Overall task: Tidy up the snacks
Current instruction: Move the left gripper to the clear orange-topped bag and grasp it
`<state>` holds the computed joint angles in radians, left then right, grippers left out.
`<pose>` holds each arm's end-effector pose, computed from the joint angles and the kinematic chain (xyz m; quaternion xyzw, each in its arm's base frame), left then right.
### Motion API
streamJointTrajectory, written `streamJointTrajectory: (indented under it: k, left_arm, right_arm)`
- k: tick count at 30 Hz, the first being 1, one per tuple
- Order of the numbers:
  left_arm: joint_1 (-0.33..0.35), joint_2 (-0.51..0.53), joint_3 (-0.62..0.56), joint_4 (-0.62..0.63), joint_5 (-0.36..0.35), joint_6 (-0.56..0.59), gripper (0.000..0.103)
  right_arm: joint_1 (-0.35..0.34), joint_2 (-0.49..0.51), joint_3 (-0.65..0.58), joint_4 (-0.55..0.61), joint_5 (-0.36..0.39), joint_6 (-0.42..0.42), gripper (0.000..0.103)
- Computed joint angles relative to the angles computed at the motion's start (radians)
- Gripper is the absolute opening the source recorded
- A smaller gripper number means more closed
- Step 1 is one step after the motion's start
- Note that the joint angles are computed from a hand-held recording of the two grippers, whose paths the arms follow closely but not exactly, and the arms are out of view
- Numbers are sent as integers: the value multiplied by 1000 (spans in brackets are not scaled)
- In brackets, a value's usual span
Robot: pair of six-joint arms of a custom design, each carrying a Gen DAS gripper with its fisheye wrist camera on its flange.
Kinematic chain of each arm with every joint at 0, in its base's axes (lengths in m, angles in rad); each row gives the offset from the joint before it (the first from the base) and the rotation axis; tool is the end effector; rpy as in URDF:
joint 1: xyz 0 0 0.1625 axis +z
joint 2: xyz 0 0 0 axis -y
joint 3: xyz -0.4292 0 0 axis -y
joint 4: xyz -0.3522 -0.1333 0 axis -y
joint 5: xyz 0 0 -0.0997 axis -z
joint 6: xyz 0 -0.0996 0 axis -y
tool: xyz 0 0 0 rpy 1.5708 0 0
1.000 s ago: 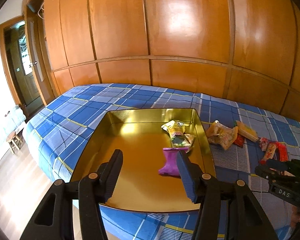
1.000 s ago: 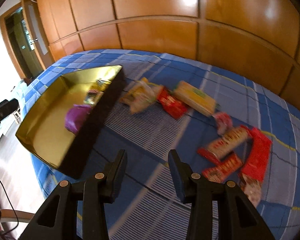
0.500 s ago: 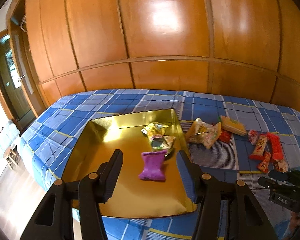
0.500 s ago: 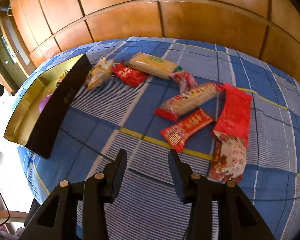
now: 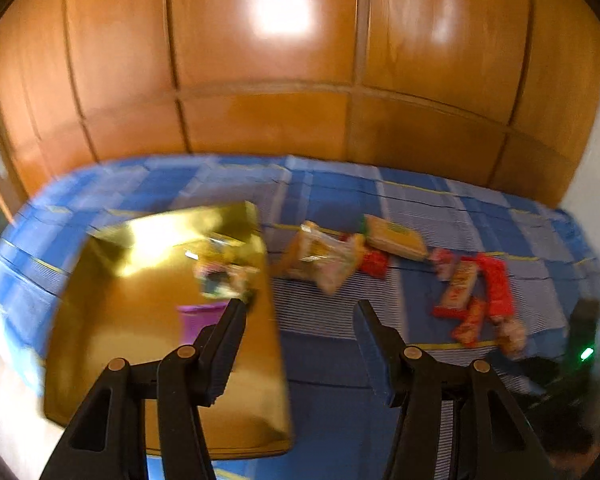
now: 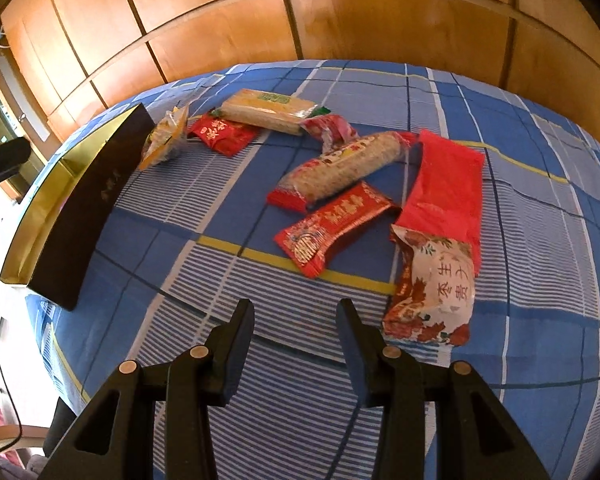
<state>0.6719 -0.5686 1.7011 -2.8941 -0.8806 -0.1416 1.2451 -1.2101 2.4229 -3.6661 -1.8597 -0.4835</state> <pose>-0.3656 -0.5421 0.0182 0.3163 0.8823 -0.2452 0.2476 -0.0324 -0.4239 0.2506 0.0092 -0.8969 0.3373 0.2860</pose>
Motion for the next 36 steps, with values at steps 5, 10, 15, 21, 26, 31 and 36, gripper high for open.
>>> streamJointTrajectory:
  k: [5,10,15,21,26,31,36]
  left_arm:
    - [42,53,-151,134,-123,-24,56]
    - [67,130,-313,269,-136,-21,55]
    - [101,237,-525,423,-145,-31,56]
    - [126,368,-739,548,-110,0,67]
    - [139,407,-777,606,-120,-6,67]
    - [125,360,-629,497,-261,84,68]
    - [111,301,-509,413,-417,122,68]
  right_arm:
    - [-15,-7,9,-4,30,-12,43]
    - [-30,-15,14,1,62,-10,44]
    - [-37,-21,17,6,81,-8,44]
    - [-40,-20,18,4,88,-9,45]
    - [-44,-21,19,4,97,-4,45]
    - [-49,-23,17,11,110,8,45]
    - [-55,-28,20,13,123,16,45]
